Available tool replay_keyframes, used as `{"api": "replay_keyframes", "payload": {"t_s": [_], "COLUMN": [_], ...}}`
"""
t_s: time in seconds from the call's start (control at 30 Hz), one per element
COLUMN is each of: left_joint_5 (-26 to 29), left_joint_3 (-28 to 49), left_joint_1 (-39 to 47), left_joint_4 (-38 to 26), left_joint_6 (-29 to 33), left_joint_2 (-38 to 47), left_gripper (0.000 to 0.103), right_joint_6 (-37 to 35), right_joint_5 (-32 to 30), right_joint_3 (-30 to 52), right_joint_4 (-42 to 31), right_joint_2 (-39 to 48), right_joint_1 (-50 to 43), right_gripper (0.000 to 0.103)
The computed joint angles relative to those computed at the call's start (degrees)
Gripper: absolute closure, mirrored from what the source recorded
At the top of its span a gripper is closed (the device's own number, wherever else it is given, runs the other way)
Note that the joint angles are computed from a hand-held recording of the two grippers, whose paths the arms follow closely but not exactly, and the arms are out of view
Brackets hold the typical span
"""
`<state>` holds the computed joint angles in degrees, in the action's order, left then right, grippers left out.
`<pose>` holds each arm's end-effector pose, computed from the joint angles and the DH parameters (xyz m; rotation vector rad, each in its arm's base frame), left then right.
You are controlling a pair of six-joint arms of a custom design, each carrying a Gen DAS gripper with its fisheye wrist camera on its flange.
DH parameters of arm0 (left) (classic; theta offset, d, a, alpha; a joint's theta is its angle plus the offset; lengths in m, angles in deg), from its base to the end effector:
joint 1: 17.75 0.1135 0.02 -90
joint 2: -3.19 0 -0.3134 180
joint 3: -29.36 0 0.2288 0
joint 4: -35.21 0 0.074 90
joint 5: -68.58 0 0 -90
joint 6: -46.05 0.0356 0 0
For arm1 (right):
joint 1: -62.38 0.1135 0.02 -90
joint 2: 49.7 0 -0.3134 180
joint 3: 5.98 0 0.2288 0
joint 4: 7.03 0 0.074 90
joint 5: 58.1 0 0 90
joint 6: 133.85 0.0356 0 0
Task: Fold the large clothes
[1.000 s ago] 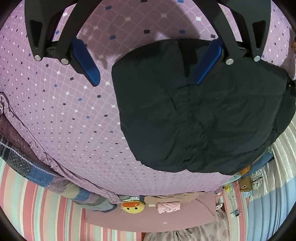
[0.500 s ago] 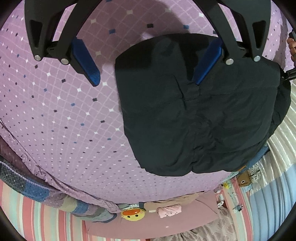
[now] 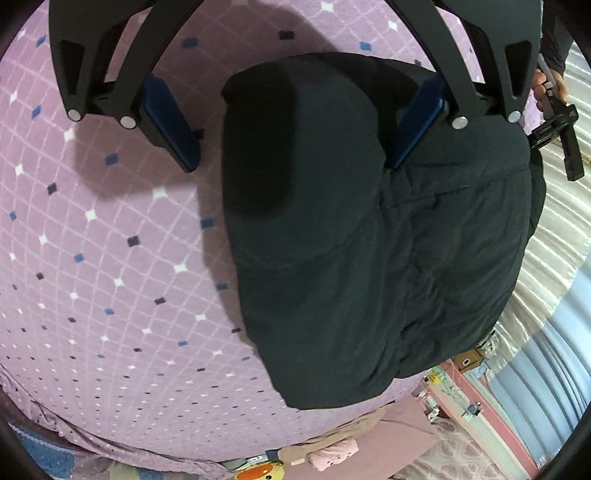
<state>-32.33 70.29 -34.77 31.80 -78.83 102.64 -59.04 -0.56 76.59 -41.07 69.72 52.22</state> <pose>0.2336 -0.0645 0.1314 -0.4684 2.5779 -0.0616 0.3883 -0.0502 0.1510 -0.2436 2.6161 0.6484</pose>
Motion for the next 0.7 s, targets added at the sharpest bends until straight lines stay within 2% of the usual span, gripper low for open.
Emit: {"api": "replay_keyframes", "payload": {"t_s": [0.2,0.27,0.37,0.53,0.6,0.7], "left_joint_5": [-0.8,-0.9,-1.4,-1.2,-1.0,-2.2], "left_joint_3": [-1.0,-0.5,0.2,-0.1,-0.1,0.0], "left_joint_1": [0.0,0.0,-0.2,-0.3,-0.4,-2.0], "left_joint_4": [1.6,1.4,1.1,1.8,1.2,0.1], "left_joint_6": [-0.4,-0.8,-1.8,-3.8,-4.5,-6.0], "left_joint_2": [0.9,1.5,2.5,2.6,2.1,1.6], "left_gripper": [0.04,0.035,0.029,0.027,0.027,0.027], "right_joint_6": [0.4,1.1,1.6,1.7,2.1,3.2], "right_joint_5": [0.9,1.5,2.3,5.4,6.5,7.2], "right_joint_3": [-0.6,0.0,-0.2,-4.1,-5.0,-5.9], "right_joint_4": [0.3,0.5,1.1,4.8,6.0,6.9], "right_joint_2": [-0.7,-0.4,-0.7,-4.2,-5.0,-5.6], "right_joint_1": [4.4,5.5,7.2,10.9,12.1,13.0], "right_gripper": [0.002,0.003,0.013,0.042,0.05,0.052]}}
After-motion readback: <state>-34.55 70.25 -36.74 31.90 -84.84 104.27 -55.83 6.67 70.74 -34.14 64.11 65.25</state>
